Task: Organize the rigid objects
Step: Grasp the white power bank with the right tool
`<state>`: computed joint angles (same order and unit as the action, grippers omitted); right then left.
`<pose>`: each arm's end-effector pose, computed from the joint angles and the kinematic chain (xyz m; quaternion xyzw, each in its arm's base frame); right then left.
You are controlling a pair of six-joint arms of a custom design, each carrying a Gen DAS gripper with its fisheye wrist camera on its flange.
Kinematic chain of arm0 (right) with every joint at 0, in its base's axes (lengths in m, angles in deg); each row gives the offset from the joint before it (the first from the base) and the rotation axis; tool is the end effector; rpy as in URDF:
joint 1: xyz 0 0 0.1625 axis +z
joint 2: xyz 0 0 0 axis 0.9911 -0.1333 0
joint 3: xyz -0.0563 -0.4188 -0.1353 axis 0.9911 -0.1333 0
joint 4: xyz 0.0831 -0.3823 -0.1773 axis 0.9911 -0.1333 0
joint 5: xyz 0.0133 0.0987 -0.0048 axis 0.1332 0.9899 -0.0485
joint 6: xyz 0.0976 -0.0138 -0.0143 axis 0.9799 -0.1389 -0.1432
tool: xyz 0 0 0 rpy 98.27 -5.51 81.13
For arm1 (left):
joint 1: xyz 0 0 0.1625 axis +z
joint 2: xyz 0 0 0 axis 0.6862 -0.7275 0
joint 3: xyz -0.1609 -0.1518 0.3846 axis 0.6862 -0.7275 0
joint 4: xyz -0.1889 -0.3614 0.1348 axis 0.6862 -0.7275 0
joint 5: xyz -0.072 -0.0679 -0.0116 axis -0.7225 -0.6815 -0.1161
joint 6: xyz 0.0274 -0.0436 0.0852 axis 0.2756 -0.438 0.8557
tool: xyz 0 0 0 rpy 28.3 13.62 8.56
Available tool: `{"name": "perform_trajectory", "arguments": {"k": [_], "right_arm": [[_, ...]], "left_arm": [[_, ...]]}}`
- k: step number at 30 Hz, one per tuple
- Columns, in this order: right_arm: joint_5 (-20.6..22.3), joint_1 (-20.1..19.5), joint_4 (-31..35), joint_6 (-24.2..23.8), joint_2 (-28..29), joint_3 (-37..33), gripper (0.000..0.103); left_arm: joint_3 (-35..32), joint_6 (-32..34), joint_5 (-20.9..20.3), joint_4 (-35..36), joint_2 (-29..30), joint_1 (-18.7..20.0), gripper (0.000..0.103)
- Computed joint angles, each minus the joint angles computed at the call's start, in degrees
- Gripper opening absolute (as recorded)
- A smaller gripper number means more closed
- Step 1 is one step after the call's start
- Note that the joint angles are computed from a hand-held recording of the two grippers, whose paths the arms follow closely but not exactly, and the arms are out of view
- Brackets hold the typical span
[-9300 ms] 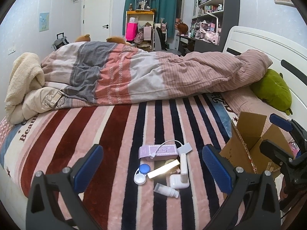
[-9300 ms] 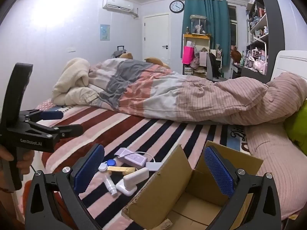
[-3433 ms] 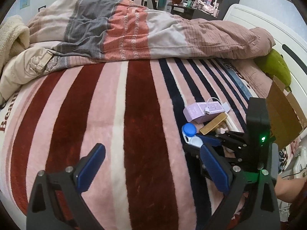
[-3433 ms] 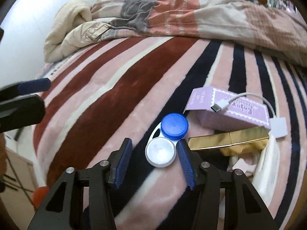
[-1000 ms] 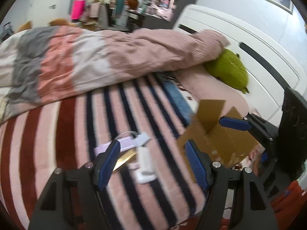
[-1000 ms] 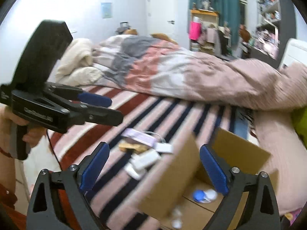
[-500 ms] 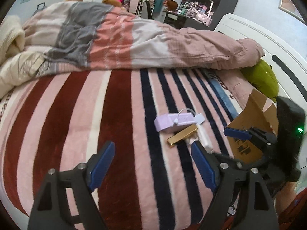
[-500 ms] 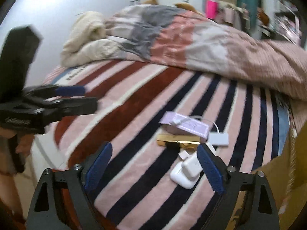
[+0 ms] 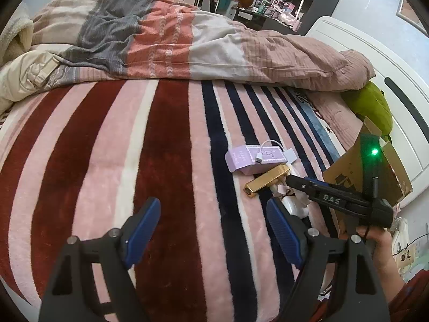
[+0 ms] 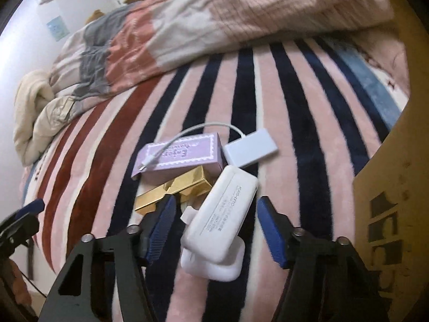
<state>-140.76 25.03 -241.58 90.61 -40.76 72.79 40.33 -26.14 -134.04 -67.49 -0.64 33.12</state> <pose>0.2869 -0.6959 -0.0182 -0.0352 -0.9001 0.3320 0.2799 -0.0150 -0.7443 0.3536 0.2888 0.9307 -0.1691 0.1479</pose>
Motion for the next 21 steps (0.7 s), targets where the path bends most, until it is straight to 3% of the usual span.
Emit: {"name": "perform_trajectory", "arguments": {"k": [7, 14, 19, 21], "right_arm": [[-0.4, -0.7, 1.0, 0.7, -0.2, 0.4, 0.031], [-0.6, 0.9, -2.9, -4.6, -0.9, 3.6, 0.031], [5.6, 2.5, -8.5, -13.1, -0.6, 5.8, 0.031], [8.3, 2.7, -7.6, -15.0, 0.0, 5.3, 0.031]], "left_arm": [[-0.1, -0.6, 0.6, 0.2, 0.1, -0.2, 0.079], [1.2, -0.2, 0.4, -0.7, -1.0, -0.8, 0.079], [2.3, -0.5, 0.7, -1.5, -2.1, -1.1, 0.079], [2.6, -0.8, 0.9, -1.5, -2.4, -1.0, 0.079]]}}
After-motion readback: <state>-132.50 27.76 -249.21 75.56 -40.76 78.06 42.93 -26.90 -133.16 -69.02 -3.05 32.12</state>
